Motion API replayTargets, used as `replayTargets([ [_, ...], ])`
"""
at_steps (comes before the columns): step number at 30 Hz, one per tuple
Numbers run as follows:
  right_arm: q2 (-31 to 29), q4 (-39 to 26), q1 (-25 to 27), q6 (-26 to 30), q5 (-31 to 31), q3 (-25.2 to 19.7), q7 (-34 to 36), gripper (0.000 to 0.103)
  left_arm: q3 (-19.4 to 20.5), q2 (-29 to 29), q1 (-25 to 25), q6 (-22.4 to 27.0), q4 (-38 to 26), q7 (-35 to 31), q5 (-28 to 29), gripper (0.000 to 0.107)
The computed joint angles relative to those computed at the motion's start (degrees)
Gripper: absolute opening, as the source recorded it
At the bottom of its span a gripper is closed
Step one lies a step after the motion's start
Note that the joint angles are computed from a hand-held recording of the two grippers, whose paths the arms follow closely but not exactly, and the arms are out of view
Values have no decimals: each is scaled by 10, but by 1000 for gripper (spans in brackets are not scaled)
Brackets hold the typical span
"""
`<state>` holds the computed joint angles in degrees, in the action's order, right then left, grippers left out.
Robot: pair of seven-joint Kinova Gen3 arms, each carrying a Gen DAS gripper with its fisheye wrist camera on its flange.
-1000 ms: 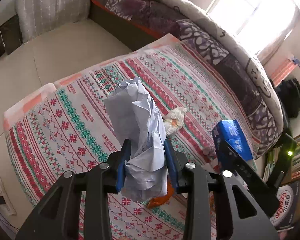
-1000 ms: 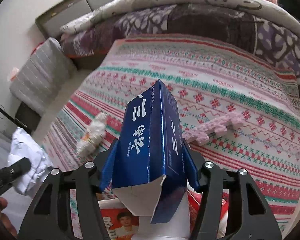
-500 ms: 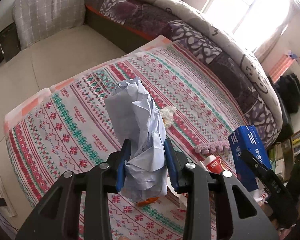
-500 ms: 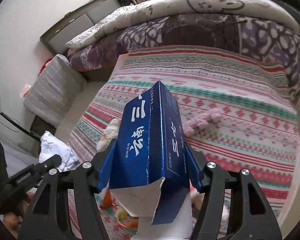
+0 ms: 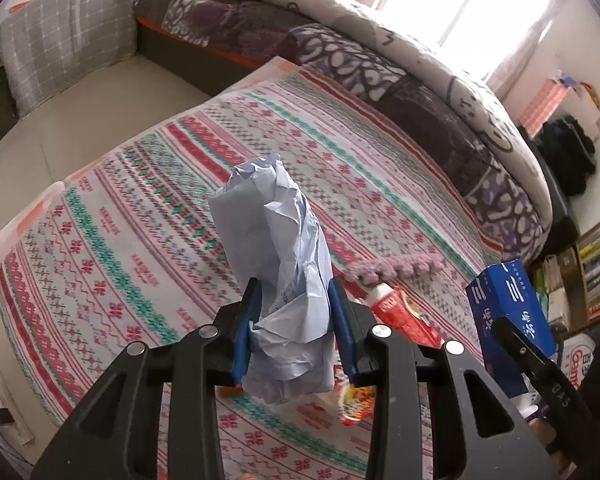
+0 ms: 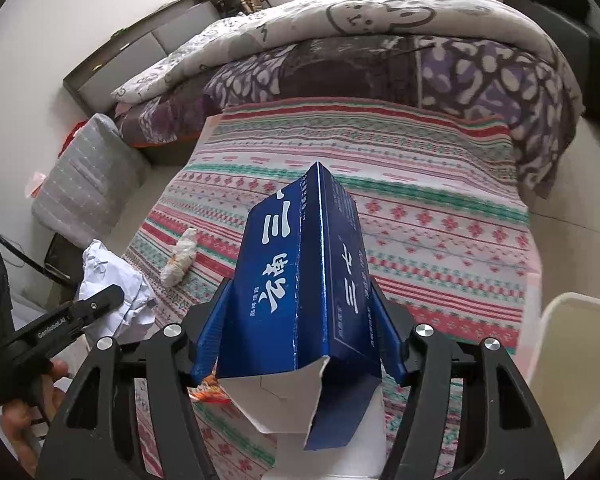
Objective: Collect trash
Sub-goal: 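Carry both items to the bin and release the blue box from the right tool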
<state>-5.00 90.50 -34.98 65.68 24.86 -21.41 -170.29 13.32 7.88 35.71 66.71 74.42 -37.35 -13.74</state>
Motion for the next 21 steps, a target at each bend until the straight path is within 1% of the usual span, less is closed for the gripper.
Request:
replayTargets([
  [4, -23, 13, 10, 11, -9, 0, 0, 61, 8, 14, 17, 1, -17, 1, -2, 35],
  [8, -51, 28, 31, 27, -22, -6, -1, 62, 11, 32, 46, 4, -40, 2, -14, 35],
  [15, -112, 58, 87, 51, -61, -9, 12, 63, 7, 57, 90, 4, -66, 4, -21, 35],
  [21, -164, 78, 136, 76, -93, -3, 35, 64, 6, 72, 119, -18, -82, -16, -15, 35],
])
